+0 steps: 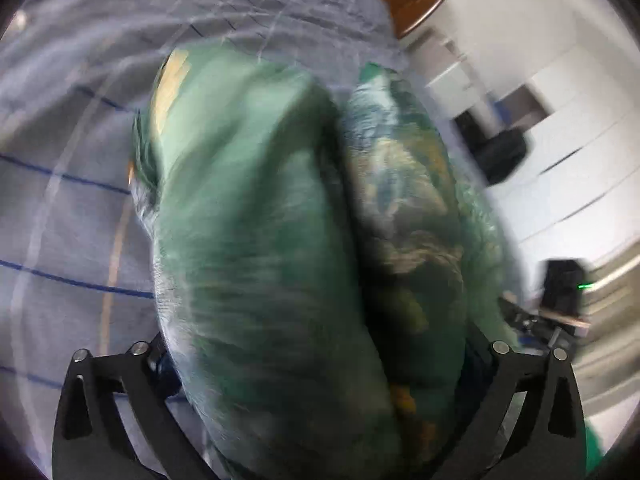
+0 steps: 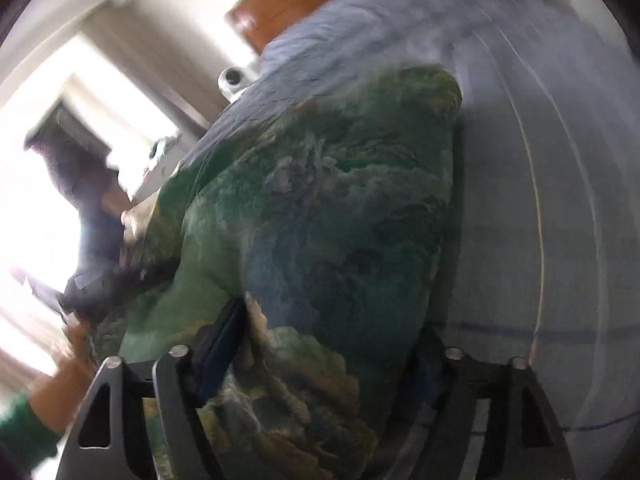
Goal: Fold large clothes
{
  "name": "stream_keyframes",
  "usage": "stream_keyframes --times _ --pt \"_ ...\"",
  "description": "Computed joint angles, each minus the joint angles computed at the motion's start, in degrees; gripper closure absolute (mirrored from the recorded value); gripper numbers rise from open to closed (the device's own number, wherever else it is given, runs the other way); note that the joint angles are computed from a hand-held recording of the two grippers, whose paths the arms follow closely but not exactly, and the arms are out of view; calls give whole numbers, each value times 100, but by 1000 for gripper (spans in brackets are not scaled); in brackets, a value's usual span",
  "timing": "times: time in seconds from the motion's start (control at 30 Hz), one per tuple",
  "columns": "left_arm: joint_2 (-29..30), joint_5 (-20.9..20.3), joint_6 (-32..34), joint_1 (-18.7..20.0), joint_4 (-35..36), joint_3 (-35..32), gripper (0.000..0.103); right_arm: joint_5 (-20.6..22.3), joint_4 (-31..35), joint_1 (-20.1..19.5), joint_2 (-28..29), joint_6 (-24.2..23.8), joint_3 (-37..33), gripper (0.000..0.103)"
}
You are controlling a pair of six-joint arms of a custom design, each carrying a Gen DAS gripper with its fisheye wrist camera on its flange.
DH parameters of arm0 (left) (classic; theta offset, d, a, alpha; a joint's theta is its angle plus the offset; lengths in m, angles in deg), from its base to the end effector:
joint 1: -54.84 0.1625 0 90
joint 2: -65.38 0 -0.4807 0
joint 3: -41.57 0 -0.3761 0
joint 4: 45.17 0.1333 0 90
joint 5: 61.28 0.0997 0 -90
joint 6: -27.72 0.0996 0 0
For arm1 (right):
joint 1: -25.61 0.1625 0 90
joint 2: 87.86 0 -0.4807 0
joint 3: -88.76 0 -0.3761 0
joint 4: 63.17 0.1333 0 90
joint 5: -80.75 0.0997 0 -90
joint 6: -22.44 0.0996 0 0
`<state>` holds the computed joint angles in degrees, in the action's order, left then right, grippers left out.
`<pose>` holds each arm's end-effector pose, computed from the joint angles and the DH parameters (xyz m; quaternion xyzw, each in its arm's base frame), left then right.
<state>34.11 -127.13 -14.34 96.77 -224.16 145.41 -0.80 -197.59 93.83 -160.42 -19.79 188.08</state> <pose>-0.3634 -0.5604 -0.0058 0.0209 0.9681 -0.2452 0.0474 -0.0870 -0.6165 0.3881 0.1861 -0.9678 0.1684 0.0194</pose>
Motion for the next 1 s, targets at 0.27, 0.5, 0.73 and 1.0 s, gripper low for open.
stream_keyframes --times 0.27,0.5,0.73,1.0 --pt "-891 1959 -67 -1168 1336 706 1 -238 -1468 8 -956 -405 1048 2" --pt "-920 3849 -1266 -2448 2439 950 0 -857 -4670 422 -1989 -1724 2695 2" --pt "-692 4160 -3008 -3082 4511 638 0 -1137 -6094 677 -2628 -1739 3605 2" --pt "-499 3994 -3587 -3352 4974 372 0 -1022 -5506 443 -3265 -1511 3883 2"
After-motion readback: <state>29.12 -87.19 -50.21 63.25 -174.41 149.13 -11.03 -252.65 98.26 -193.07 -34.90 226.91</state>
